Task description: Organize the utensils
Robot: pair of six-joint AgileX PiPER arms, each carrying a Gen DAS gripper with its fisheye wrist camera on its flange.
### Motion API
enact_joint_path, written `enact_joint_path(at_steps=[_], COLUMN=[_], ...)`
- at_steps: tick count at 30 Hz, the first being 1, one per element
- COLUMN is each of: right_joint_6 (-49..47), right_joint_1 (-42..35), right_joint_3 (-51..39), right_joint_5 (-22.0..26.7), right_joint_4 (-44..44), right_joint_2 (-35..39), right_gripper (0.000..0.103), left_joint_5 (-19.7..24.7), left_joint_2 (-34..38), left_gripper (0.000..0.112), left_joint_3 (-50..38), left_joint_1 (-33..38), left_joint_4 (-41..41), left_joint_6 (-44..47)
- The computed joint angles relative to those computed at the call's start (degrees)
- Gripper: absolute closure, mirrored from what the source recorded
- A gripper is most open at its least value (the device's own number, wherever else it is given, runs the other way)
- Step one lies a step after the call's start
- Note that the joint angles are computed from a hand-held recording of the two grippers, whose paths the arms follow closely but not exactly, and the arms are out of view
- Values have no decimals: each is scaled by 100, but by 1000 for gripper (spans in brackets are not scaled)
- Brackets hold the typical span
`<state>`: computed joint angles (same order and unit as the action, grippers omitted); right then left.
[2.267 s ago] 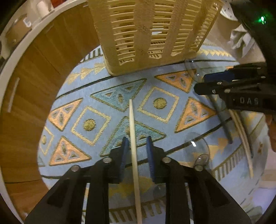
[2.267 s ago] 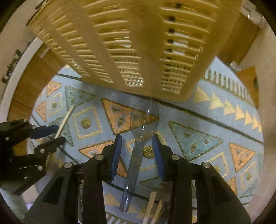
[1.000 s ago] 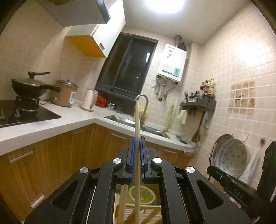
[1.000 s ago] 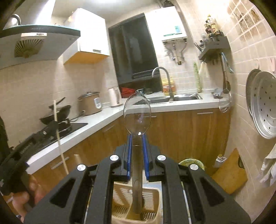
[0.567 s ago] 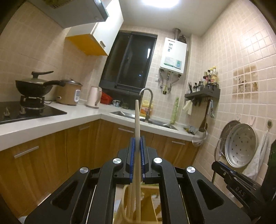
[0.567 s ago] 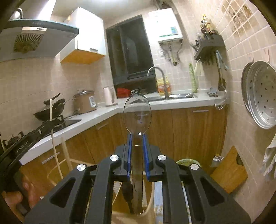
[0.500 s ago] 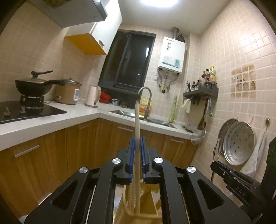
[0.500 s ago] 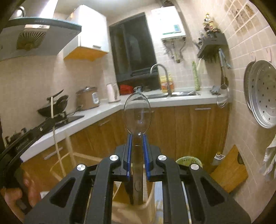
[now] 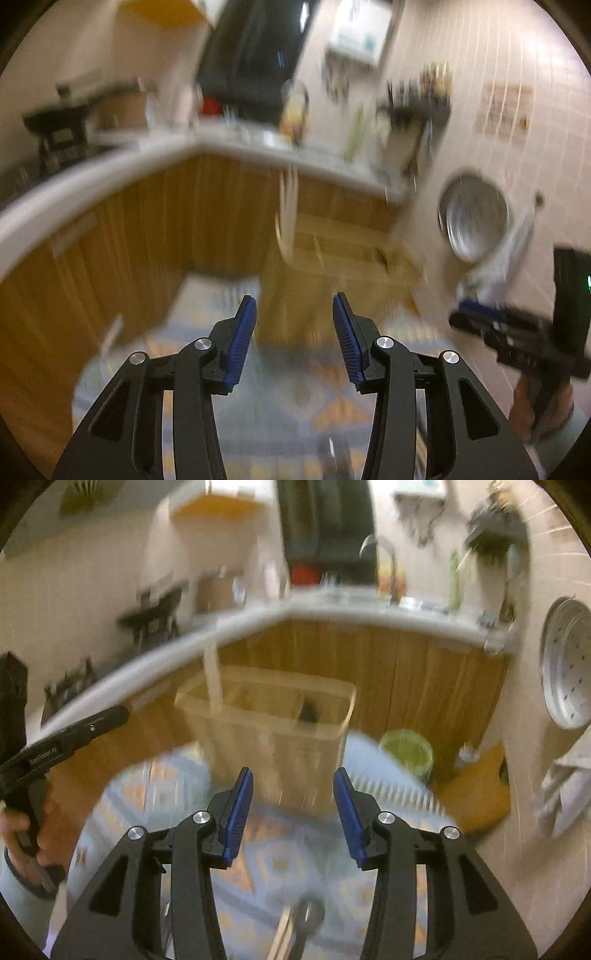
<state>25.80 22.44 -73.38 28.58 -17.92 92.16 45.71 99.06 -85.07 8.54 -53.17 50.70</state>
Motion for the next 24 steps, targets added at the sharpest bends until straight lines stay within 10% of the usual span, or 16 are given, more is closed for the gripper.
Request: enact_joint_path(at_steps=[9, 24], right_joint_6=[-1403, -2243], right_joint_1=[-174, -80], right_joint_3=[-420, -1092], right_joint_5=[1567, 2026], right_joint_4=[1914, 3933], right_joint_2=[718, 1844], right_gripper=[61, 61], left_joint_5=[1889, 1586], left_joint_2=[346, 2], left_gripper=[71, 84], left_joint_3=[276, 1225], left_joint_1=[-168, -779], left_joint_4=[1669, 2778], left_joint_6=[-110, 73])
